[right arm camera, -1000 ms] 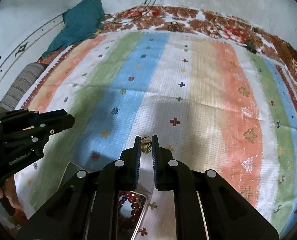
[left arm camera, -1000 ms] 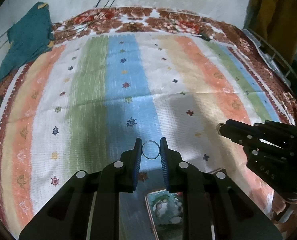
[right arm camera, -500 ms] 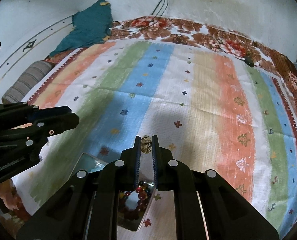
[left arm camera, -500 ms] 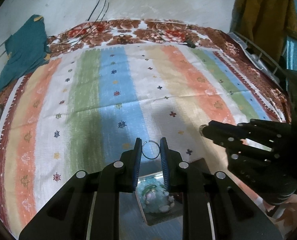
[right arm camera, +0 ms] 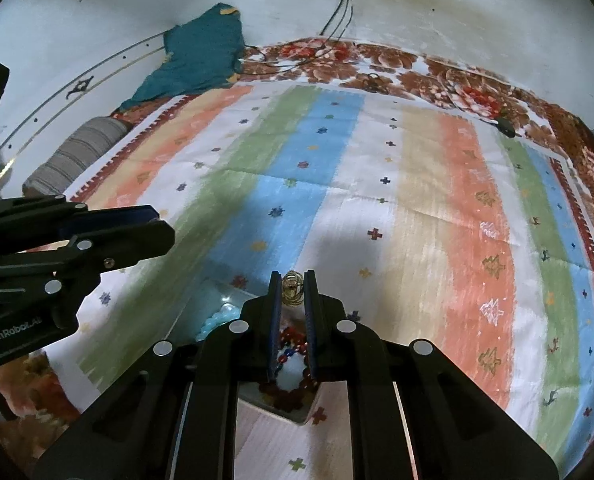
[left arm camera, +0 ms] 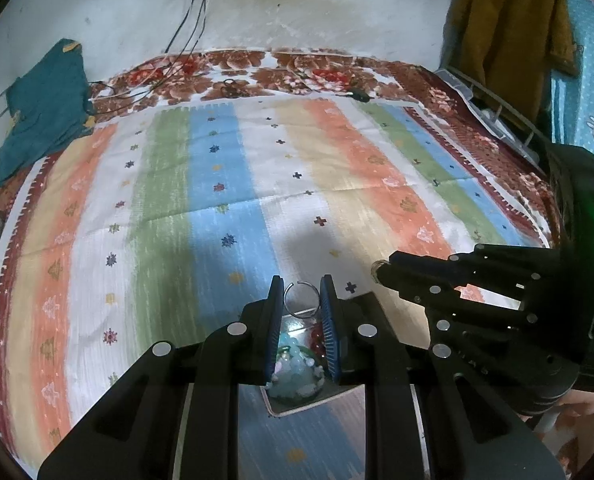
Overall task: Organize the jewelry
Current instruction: 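Lift and carry both rings over the silver tin, then open both tools to drop the rings into the tin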
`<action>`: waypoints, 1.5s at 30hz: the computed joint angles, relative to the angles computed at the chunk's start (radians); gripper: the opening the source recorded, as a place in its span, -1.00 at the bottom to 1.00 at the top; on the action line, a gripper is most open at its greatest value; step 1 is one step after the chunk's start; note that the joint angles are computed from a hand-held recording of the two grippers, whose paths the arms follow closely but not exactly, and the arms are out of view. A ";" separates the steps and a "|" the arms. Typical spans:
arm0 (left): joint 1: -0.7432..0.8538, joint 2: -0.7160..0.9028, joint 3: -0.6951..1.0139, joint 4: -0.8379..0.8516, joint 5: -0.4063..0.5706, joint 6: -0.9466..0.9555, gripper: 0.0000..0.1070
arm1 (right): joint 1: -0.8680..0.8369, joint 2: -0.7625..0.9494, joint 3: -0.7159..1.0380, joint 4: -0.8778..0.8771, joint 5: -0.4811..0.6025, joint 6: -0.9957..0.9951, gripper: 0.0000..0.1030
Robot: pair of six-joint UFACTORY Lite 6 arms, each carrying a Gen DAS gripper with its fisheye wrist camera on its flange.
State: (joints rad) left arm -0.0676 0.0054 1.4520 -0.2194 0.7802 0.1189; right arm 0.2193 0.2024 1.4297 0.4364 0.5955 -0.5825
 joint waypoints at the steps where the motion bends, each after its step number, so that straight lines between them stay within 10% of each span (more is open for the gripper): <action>1: -0.003 -0.009 -0.009 0.004 -0.002 -0.004 -0.66 | -0.001 -0.009 -0.010 0.009 0.005 -0.009 -0.77; 10: -0.012 -0.026 -0.030 0.028 0.005 -0.032 -0.65 | 0.008 -0.033 -0.048 0.012 0.023 -0.013 -0.74; 14: 0.007 -0.039 -0.036 -0.001 0.018 -0.031 -0.36 | -0.013 -0.042 -0.056 0.021 0.024 -0.016 -0.18; 45: 0.101 -0.360 -0.266 -0.124 0.078 0.067 0.77 | -0.187 -0.426 -0.374 0.247 0.105 -0.327 0.68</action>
